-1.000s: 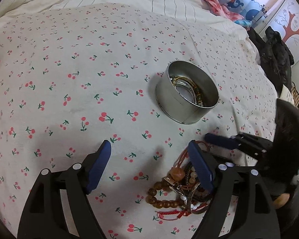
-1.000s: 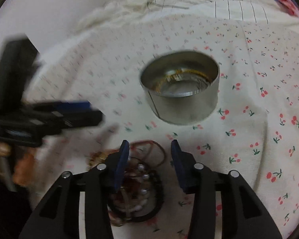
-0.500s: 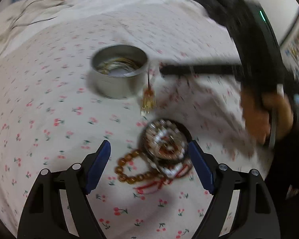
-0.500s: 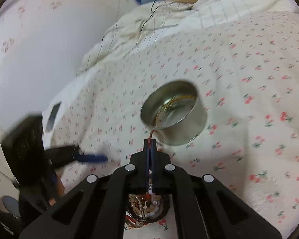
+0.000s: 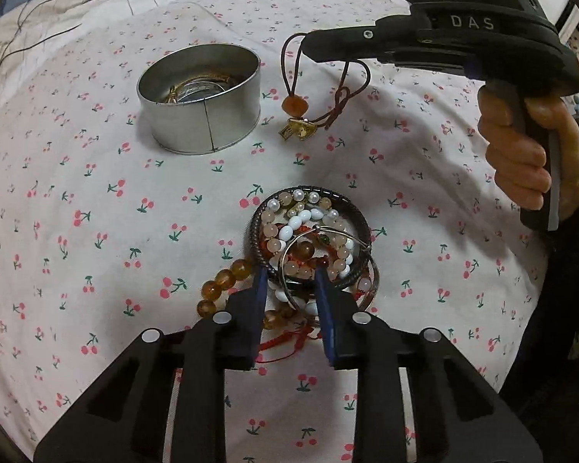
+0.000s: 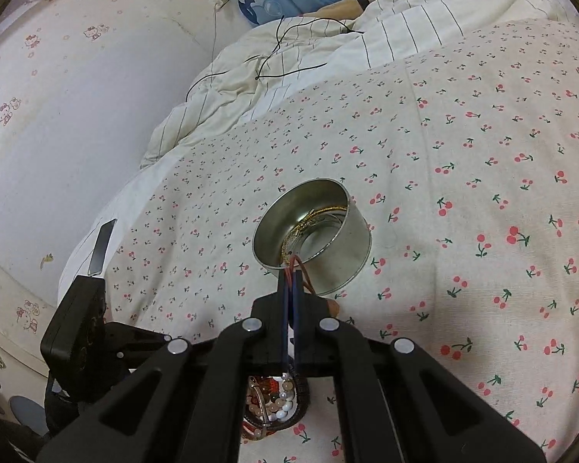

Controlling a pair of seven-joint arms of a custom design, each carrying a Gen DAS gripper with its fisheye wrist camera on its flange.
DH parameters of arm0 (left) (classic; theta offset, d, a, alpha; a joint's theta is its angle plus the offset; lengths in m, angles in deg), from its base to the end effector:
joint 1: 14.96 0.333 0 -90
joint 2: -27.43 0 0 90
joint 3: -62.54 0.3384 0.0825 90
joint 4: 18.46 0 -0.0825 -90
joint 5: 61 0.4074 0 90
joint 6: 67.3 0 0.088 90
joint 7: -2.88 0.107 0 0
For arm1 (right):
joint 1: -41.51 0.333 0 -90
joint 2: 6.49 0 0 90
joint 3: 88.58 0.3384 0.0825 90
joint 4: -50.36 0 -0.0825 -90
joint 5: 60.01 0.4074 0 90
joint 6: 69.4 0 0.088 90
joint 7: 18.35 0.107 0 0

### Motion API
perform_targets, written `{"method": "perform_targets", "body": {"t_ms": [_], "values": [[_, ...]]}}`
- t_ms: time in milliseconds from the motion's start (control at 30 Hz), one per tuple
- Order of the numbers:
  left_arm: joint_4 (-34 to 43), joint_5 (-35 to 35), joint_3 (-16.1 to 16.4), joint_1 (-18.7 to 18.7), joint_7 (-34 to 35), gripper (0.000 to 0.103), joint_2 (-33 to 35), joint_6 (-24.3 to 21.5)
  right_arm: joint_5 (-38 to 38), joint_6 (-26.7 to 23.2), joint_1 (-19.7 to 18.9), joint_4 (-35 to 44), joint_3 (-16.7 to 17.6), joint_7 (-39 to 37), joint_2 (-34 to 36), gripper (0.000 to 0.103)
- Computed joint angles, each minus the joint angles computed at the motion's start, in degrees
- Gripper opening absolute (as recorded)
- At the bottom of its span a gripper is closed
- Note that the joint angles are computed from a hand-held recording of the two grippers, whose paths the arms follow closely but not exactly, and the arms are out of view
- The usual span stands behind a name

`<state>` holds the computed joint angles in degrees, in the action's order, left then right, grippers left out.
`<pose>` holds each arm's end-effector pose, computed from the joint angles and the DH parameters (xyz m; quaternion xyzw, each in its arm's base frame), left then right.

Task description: Organize jewelry

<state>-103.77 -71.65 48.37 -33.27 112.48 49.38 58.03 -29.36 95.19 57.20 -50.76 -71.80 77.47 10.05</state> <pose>0.6289 -0.3743 0.5078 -0.3709 0.9058 -0.2047 0.0009 0.6237 0.3360 0.5074 -0.6249 0.6507 0.0145 0.4311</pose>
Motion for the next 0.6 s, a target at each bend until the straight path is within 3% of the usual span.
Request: {"method": "perform_targets", "body": {"t_ms": [67, 100, 133, 400, 600], "values": [[-0.1, 0.3, 0.2, -0.1, -0.4, 0.016, -0.1, 0.4, 0.2, 0.0, -0.2, -0.1, 0.2, -0.2, -0.1, 0.002], [0.0, 0.2, 0.2, 0.0, -0.5, 0.007, 0.0, 0.6, 0.3, 0.0, -0.2, -0.1, 0.1, -0.3, -0.1, 0.002], [-0.1, -0.2, 0.2, 0.2, -0.5, 0.004, -0.2, 0.8, 0.3, 0.0, -0.2, -0.1, 0.1, -0.3, -0.1, 0.002], [-0.8, -1.3, 0.1, 1.0, -0.1, 0.003, -1.1, 1.7, 1.2, 0.0, -0.3, -0.3, 0.2, -1.0, -0.3, 0.002], [-2.8, -4.5, -0.1, 2.1, -1.2, 0.003, -3.0, 7.2, 2.8, 0.5, -0.7, -0.4, 0.7, -2.2, -0.5, 0.002]]}}
